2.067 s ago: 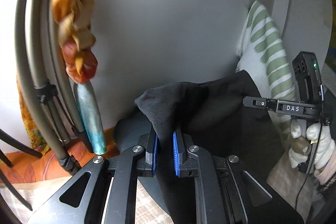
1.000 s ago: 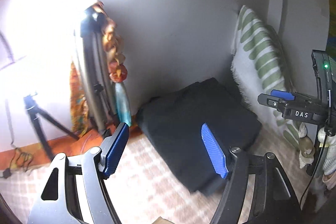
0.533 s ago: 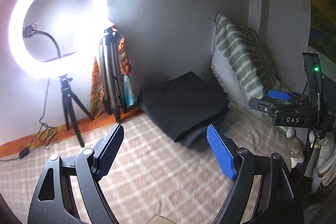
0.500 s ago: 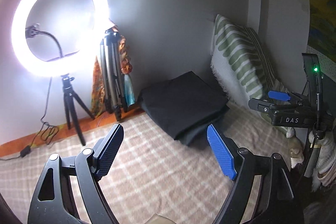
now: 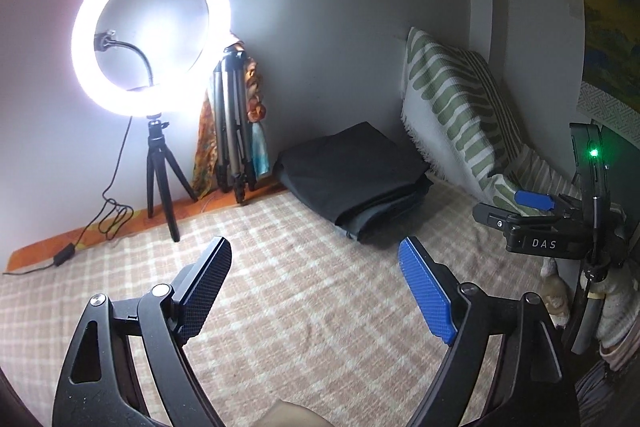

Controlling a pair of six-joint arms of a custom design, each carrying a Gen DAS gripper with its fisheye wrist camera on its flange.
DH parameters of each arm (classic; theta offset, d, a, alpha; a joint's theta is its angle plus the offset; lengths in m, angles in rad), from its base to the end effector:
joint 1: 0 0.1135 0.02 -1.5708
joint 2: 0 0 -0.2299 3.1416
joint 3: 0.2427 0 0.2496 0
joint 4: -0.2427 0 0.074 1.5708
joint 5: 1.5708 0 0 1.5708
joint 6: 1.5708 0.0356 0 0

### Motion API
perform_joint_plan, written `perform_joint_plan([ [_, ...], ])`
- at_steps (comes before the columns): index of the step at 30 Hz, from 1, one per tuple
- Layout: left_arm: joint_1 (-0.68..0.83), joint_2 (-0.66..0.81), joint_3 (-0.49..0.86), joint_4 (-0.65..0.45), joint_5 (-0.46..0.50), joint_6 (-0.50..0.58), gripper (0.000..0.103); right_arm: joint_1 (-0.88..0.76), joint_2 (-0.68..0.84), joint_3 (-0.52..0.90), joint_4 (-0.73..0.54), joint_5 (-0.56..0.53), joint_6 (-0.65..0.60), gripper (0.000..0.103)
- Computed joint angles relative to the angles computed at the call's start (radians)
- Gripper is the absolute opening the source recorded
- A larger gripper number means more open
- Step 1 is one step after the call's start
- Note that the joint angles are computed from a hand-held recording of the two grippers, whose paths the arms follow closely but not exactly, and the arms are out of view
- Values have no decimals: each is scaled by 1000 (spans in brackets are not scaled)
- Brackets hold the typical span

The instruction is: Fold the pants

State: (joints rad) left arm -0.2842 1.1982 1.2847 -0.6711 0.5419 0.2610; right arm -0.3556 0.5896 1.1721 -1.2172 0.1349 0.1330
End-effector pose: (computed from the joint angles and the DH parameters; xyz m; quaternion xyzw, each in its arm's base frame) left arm 0.2441 -0.0904 0.3506 0.3505 0.7833 -0.2410 0.4533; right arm 0.0792 -0.0345 0.3599 0.2449 0.8566 -0.1098 0.4407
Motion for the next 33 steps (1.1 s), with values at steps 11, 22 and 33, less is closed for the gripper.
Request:
perform_joint_plan([
  [11,0,-18,-60,8,-16,10,86,150,-41,-39,4,146,89,103],
  [22,24,-51,-99,50,-23,6,100,79,-31,-71,37,107,80,103],
  [33,23,-51,-85,38,-25,8,101,199,-13,-71,44,206,128,103],
])
